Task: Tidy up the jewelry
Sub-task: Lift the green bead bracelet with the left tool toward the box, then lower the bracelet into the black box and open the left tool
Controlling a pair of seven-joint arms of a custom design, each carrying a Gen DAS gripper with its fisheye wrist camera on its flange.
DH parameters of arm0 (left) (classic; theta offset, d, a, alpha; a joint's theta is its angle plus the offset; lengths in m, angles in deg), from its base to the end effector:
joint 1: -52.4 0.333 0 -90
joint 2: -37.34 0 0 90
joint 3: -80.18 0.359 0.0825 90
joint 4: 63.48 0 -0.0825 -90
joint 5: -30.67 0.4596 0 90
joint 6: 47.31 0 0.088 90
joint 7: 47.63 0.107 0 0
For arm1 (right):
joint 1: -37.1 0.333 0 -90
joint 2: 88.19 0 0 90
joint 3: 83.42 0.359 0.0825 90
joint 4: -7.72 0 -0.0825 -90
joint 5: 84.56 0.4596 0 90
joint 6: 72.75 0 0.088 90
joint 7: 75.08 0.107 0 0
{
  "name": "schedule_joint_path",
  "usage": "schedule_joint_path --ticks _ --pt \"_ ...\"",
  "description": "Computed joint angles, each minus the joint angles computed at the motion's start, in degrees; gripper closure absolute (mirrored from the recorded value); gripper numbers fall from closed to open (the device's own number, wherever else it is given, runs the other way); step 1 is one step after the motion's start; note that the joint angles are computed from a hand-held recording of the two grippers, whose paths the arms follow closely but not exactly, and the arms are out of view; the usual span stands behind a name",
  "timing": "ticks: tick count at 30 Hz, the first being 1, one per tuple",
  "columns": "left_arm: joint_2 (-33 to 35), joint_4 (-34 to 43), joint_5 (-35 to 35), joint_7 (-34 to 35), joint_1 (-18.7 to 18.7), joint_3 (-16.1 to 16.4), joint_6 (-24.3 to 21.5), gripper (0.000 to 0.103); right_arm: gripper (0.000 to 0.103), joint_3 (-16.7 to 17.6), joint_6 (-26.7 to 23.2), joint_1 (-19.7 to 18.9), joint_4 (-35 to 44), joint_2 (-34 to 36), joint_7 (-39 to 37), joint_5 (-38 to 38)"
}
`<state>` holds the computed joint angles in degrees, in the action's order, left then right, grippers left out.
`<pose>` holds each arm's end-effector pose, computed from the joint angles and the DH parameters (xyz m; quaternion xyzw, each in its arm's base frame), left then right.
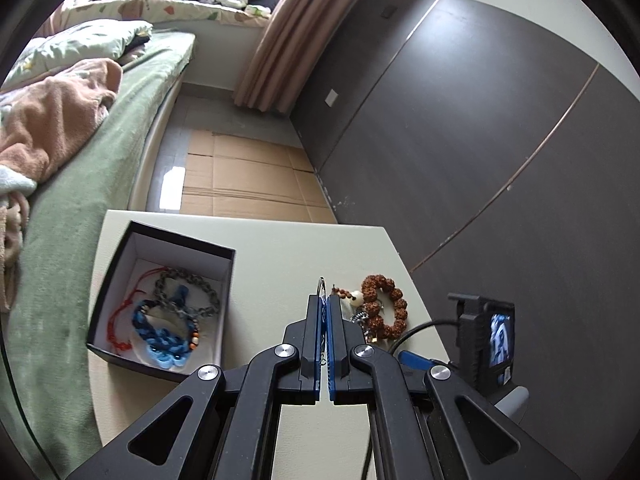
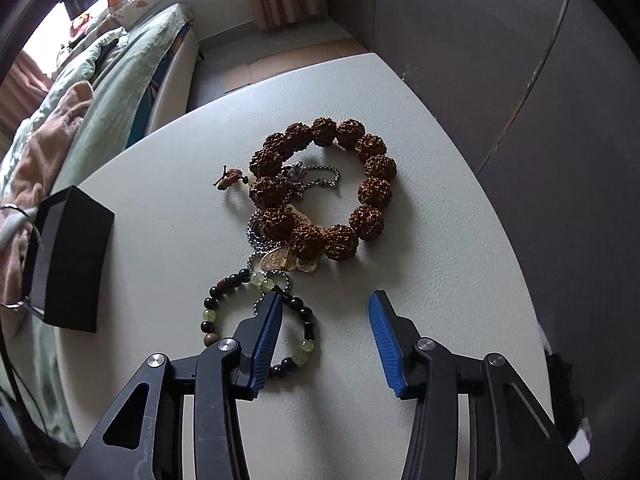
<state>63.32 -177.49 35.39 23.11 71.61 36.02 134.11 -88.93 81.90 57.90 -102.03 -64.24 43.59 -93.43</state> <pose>0.6764 -0.2631 0.3834 -0.6425 0.6361 -0.4237 0.0548 0.7021 0.2023 0.3020 -0.6619 0.7246 -0.1294 0.1418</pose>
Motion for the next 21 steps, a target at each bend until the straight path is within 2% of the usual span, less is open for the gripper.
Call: schedule_joint_path --ticks 2,4,5,9,15,19,21 --pt "-0.3 -0.6 -0.1 0.0 1.2 -0.7 0.4 0.102 0.066 -2.1 -0.9 2.5 -0.1 -0.1 2.2 -4.5" --pt "-0.6 -1.1 0.0 -0.3 2.3 -1.3 0.8 0.102 0.090 -0.6 -0.5 1.5 -0.4 -0.5 0.2 -3.9" --pt "-0.6 -1.3 0.1 -0.5 2.8 -1.6 1.0 0.102 0.093 0.1 -0.6 1.0 -0.6 -0.7 -1.0 -3.4" --pt "-1.0 -2.2 0.6 -1.6 5.0 -2.7 1.3 0.102 0.094 2.0 0.7 -0.8 -2.1 -1.9 -4.2 -0.3" --pt "-1.3 -2.8 1.7 -4.3 6.9 -2.9 2.0 0.102 0.094 8.6 10.9 -7.1 -7.4 -6.3 -14.9 15.7" --pt "-1.9 -2.5 1.7 -7.0 5.2 -0.1 1.8 0.102 0.094 16.1 16.4 -12.5 -8.7 -7.6 -27.5 30.3" --pt "-1.6 -1.8 1.3 -7.7 5.1 0.1 0.2 0.102 0.094 19.9 17.7 -15.2 -8.4 -7.5 -33.8 37.3"
